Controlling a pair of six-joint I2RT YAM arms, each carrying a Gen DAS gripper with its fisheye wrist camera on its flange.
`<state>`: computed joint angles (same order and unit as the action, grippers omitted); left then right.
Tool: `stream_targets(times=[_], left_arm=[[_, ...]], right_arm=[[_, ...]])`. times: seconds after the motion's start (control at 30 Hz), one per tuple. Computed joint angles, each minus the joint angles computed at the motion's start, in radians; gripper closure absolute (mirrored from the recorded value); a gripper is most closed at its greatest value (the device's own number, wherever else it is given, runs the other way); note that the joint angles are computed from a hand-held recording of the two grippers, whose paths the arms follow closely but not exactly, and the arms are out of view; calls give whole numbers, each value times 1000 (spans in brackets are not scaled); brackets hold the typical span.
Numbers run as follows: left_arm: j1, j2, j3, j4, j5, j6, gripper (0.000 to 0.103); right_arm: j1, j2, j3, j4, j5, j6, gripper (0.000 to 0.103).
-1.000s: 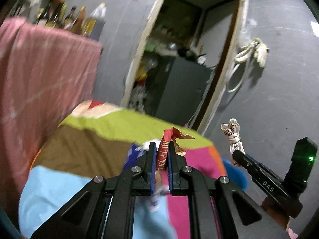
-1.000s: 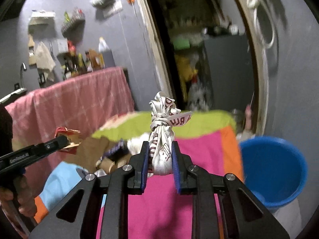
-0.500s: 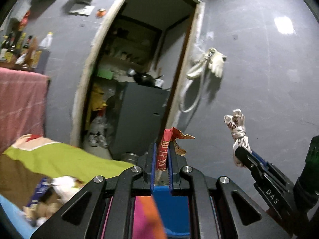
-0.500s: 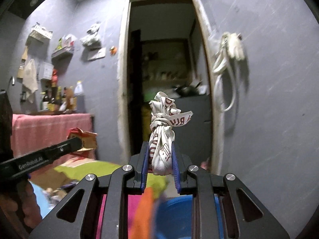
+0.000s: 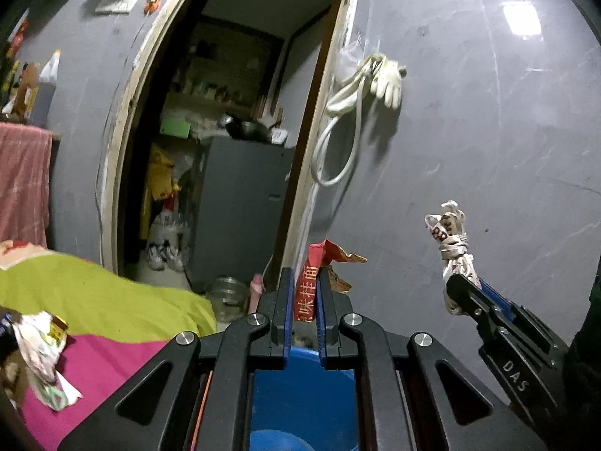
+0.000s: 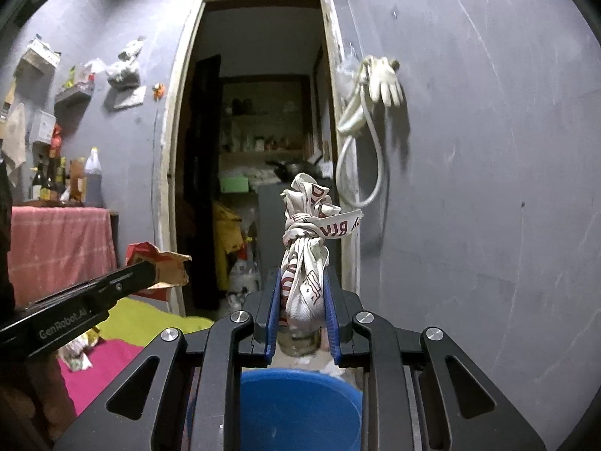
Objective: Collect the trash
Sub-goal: 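Carry both held items over the blue bucket and open both tools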
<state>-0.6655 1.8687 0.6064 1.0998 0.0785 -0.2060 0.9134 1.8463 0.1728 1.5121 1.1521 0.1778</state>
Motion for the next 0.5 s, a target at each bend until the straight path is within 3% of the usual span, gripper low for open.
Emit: stream_targets(times=[0.3, 0.5], left_arm=[[20, 135, 163, -190, 32, -29, 95], [33, 193, 230, -276, 60, -41, 92]], right_arm=[[-122, 20, 12, -171, -162, 179, 82], [-178, 20, 22, -233, -236, 230, 81]])
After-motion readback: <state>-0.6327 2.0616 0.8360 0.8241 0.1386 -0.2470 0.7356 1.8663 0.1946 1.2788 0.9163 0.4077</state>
